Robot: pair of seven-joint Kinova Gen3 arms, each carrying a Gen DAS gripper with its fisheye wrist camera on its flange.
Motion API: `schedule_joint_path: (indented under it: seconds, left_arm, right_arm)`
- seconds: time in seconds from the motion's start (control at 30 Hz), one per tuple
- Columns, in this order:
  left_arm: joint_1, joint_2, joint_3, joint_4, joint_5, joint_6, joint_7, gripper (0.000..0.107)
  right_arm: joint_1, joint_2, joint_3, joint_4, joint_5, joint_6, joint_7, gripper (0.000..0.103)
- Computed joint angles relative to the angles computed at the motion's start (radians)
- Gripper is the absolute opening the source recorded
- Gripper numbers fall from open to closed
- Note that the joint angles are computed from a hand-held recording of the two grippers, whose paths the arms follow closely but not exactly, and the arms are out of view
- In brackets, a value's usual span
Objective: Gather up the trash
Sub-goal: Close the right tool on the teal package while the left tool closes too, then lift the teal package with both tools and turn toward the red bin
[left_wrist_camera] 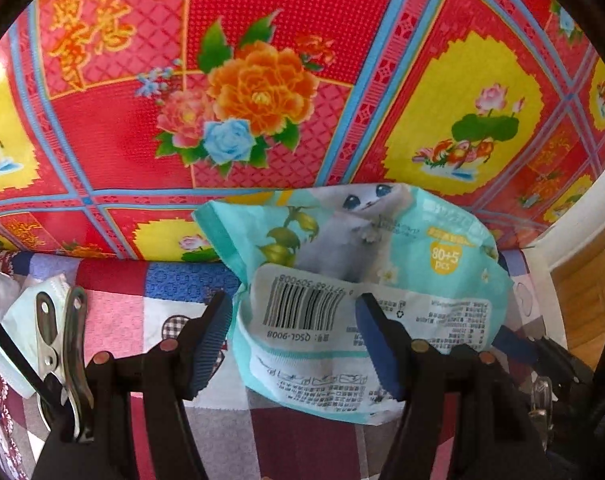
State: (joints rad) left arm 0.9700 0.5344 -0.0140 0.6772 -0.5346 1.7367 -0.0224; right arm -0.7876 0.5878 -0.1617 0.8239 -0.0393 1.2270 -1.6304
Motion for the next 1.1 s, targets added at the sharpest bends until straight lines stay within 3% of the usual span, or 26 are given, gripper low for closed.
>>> schedule_joint_path:
  seconds: [0.3, 0.47, 0.63, 0.8, 1.1]
  left_arm:
    - [-0.028, -0.026, 0.013, 0.062, 0.01, -0.046, 0.001, 0.07]
    - [-0.023, 0.0, 0.01, 0.014, 0.001, -0.028, -0.012, 0.07]
    - [0.004, 0.04, -0.007, -0.056, -0.006, 0.004, -0.013, 0.058]
    - [0.033, 0.086, -0.034, -0.153, -0.013, 0.073, -0.044, 0.037]
    - [0.078, 0.121, -0.07, -0.242, -0.001, 0.119, -0.042, 0.03]
  right_arm:
    - [-0.025, 0.035, 0.003, -0.045, 0.006, 0.021, 0.011, 0.056]
    - [-0.023, 0.052, 0.003, -0.065, -0.007, 0.026, -0.001, 0.056]
    - [0.0, 0.053, -0.001, -0.064, -0.035, 0.017, -0.012, 0.046]
    - [0.025, 0.043, -0.004, -0.055, -0.05, 0.015, -0.008, 0.035]
    - [0.066, -0.023, -0.016, 0.034, -0.079, -0.028, -0.005, 0.033]
